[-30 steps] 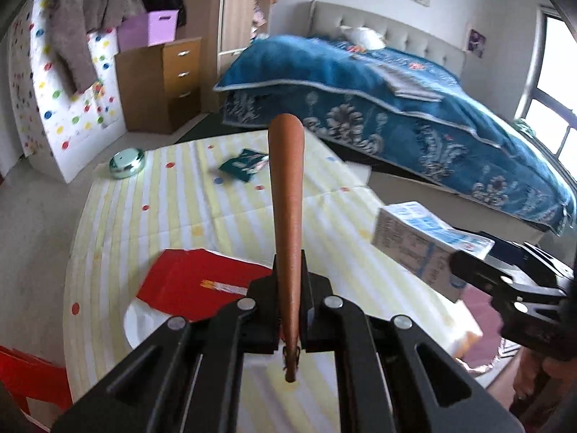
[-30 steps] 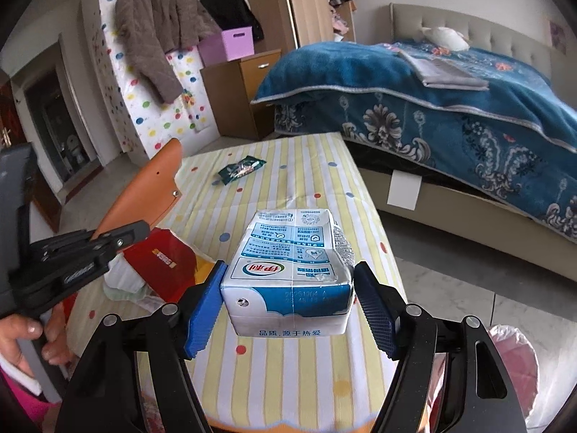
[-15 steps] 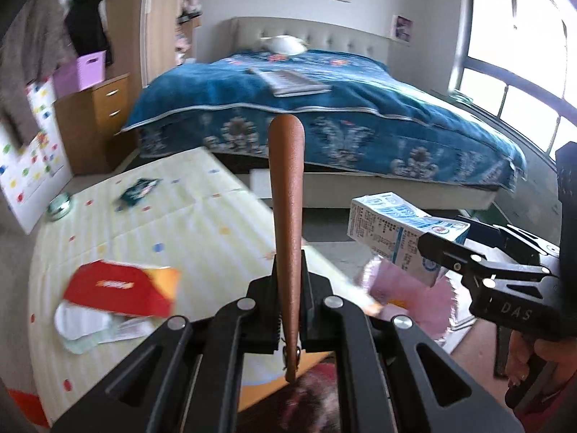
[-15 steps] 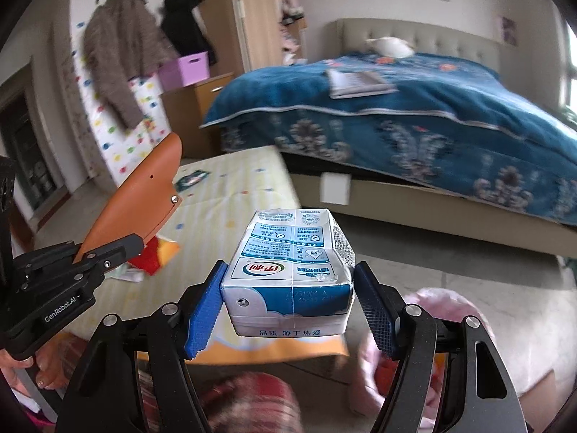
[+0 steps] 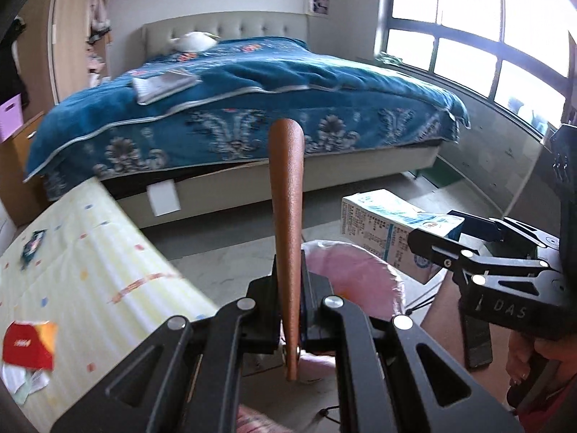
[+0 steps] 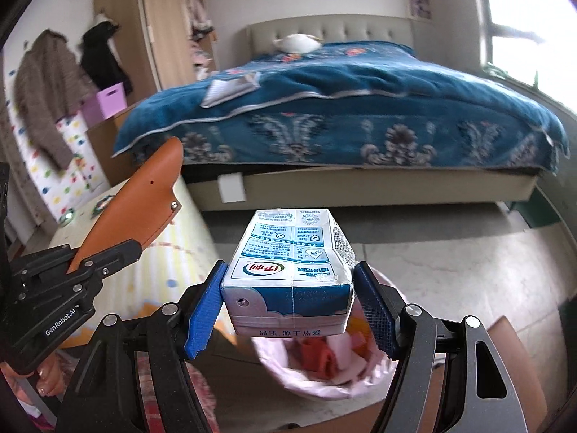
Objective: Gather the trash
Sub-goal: 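Carry both items over the wastebasket and open both tools to drop them, then move both tools back over the table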
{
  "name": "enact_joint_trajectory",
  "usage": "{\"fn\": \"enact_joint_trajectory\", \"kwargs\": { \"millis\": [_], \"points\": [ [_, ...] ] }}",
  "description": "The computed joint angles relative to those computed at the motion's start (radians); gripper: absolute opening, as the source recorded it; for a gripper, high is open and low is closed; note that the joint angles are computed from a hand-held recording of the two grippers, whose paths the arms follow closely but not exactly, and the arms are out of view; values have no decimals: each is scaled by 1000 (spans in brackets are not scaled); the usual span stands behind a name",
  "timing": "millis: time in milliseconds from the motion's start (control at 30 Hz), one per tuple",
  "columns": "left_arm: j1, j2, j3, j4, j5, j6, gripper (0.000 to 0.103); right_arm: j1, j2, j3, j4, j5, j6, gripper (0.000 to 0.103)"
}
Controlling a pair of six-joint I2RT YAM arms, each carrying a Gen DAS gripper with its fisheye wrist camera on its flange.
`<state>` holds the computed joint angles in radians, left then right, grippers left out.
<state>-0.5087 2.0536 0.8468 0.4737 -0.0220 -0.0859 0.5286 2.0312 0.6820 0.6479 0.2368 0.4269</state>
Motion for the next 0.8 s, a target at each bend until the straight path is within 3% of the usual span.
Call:
{"fn": "enact_joint_trajectory", "kwargs": {
  "millis": [300,367,400,433,800],
  "points": [
    [-36,160,226,-122,22,8,6,-151,78,-4,42,-86,-37,71],
    [-39,175,247,-140,10,3,25,-163,92,17,23,-91,-36,72],
    [-38,180,248,-136,0,-5,47,-166,96,21,14,-85,-29,72],
    [-35,174,232,-117,-3,-6,53,-177,96,20,7,-88,-17,74],
    [40,83,89,-59,-37,-11,53,-170,100,13,29,-109,3,74]
  ]
}}
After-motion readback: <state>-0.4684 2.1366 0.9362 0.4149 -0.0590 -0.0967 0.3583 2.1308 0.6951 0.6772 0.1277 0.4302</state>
